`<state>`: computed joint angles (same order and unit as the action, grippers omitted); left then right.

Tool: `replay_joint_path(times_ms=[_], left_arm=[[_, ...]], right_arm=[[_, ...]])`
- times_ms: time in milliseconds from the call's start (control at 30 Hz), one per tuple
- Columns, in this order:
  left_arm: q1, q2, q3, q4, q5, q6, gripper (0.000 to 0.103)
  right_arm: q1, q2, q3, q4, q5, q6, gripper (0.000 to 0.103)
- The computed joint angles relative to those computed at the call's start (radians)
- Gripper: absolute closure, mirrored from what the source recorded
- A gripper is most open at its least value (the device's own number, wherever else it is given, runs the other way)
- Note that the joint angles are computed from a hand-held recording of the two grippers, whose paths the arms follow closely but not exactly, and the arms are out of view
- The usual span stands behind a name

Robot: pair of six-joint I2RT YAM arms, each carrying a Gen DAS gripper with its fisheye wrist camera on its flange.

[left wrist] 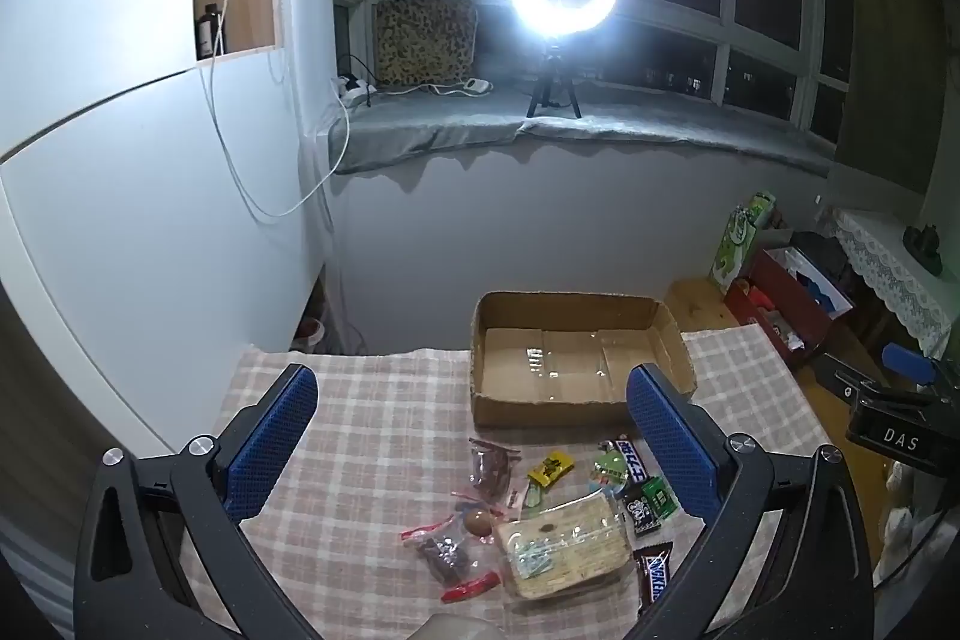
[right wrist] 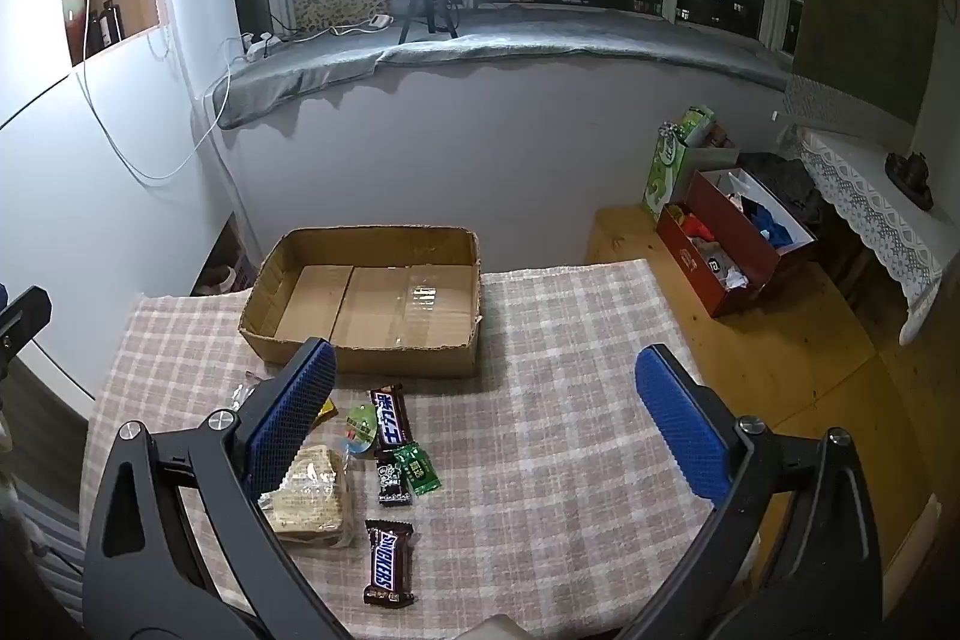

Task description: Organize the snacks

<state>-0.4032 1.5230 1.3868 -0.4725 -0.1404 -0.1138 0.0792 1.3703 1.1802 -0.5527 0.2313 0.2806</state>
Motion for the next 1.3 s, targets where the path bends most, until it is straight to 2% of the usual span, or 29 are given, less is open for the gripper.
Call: replay_joint_path(times_ms=[1300], left_arm=[[0.007,0.012,0.015,0.001,0.013,0.006,0.001]], right_arm=[[-0.003,0.006,-0.005,0.009,-0.005,0.001,0.001]])
